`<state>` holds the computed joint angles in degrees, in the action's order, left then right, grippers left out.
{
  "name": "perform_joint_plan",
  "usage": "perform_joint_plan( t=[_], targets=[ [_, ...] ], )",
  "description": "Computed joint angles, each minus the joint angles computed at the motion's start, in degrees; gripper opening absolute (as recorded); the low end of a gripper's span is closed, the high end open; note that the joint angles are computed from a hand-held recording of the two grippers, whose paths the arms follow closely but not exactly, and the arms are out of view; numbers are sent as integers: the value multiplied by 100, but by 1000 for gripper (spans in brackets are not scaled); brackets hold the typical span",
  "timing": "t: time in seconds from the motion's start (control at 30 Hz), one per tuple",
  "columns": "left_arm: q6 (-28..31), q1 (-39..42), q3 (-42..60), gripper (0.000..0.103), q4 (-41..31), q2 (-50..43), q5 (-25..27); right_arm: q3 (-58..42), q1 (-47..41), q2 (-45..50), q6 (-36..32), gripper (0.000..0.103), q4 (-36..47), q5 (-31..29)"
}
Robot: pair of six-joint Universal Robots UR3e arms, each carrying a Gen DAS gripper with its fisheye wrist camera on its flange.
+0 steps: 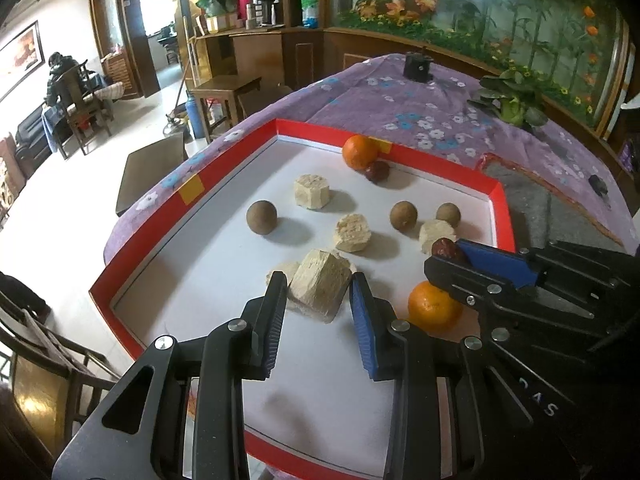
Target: Organize fruits
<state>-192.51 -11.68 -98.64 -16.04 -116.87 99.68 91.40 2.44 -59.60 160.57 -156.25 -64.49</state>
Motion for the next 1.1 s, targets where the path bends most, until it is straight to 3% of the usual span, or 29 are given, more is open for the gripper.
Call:
perform_joint_plan(
  t=[0.13,0.2,0.27,0.3,0.4,0.53,0.67,1.0,1.1],
  targets=[
    [-101,19,18,35,2,-74,87,-58,-28,30,65,21,85,72],
    [-157,7,28,44,2,-104,164,89,-72,-68,76,25,11,71],
    [-191,20,5,60,70,-124,180,199,-124,-139,121,25,-35,99],
    [-208,27,-20,62,110,-115,174,199,-124,-139,121,26,-35,99],
    [-189,-45,-63,62,211,-94,316,432,-234,-301,161,27,-133,211],
    [-218,-190,-244,62,517,44,556,1192,-275,-764,283,31,-869,-40],
    [-238,-435,-312,62,786,150,1036,2000,-466,-1219,406,50,-1765,-94],
    [-467,-858,-420,62,788,523,1232,3010,-1101,-1926,498,51,-2116,202],
    [-487,-1063,-339,62,670,516,1523,3377,-1337,-2223,380,51,-2169,385]
  ],
)
